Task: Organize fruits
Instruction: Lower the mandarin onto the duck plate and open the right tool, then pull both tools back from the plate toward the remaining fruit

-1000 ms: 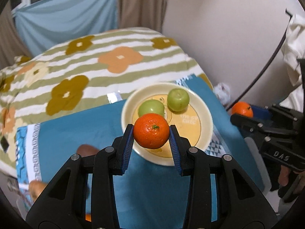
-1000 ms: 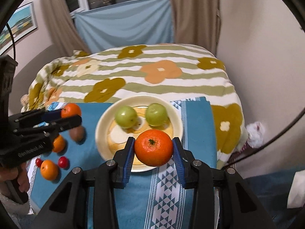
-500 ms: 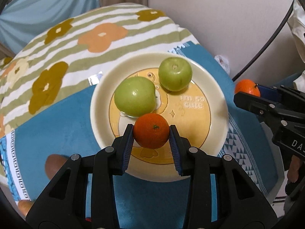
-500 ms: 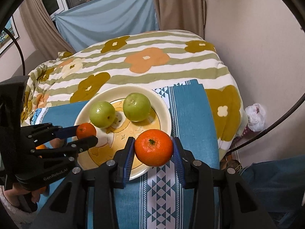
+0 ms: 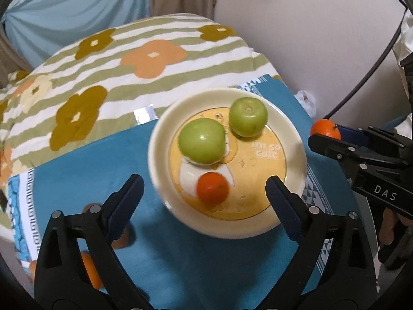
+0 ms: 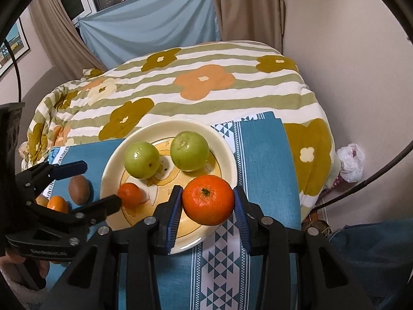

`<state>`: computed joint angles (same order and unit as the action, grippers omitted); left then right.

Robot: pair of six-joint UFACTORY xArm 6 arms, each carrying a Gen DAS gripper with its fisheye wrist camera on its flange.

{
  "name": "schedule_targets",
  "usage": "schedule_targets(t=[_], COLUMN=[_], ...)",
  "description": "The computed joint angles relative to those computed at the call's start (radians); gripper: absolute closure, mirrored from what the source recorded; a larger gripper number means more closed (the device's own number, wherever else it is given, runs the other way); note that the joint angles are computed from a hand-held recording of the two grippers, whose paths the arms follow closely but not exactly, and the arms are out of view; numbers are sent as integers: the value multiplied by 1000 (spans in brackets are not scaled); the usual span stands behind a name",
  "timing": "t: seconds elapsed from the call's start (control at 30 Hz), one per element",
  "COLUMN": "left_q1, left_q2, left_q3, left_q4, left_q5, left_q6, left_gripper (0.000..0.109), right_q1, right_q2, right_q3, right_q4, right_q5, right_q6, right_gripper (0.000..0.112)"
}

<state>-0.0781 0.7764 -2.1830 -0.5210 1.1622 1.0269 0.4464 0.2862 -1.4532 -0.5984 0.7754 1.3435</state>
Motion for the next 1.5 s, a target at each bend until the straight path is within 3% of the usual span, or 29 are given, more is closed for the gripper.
schedule_targets(t=[0.4,0.7,0.77,0.8,0.83,0.9,1.23,1.33,1.5], left_q1=[57,83,83,84,86,91,133,154,209], left_q2=[-16,-42,-57,-63,-70,-89,-208,-252,-320], left_q3=[9,63,87,98,107,132,258,295,346], left_q4=[38,41,39,37,35,27,-53,-80,-116], left_q5=[-34,-61,-73,-77,-81,-91,-129,-141,-158], left_q6=[-44,-43,-42,-41,-40,-34,9,15,8], left_gripper=[8,8,8,8,8,8,8,8,8], right_q1=[11,16,14,13,14,12,47,55,109], right_q2=[108,136,127,118,114,98,15,-32,-50], right_q3=[-79,-83,-70,-59,-53,-32,1,30,-22], right_q4=[133,174,162,151,143,118,23,20,-41], right_q5=[-85,-123,-140,-152,-157,-179,-87,-98,2], right_q6=[-213,-209,-186,-167,-154,-123,-57,-59,-89], right_gripper=[76,76,67,52,29,10,10,10,10])
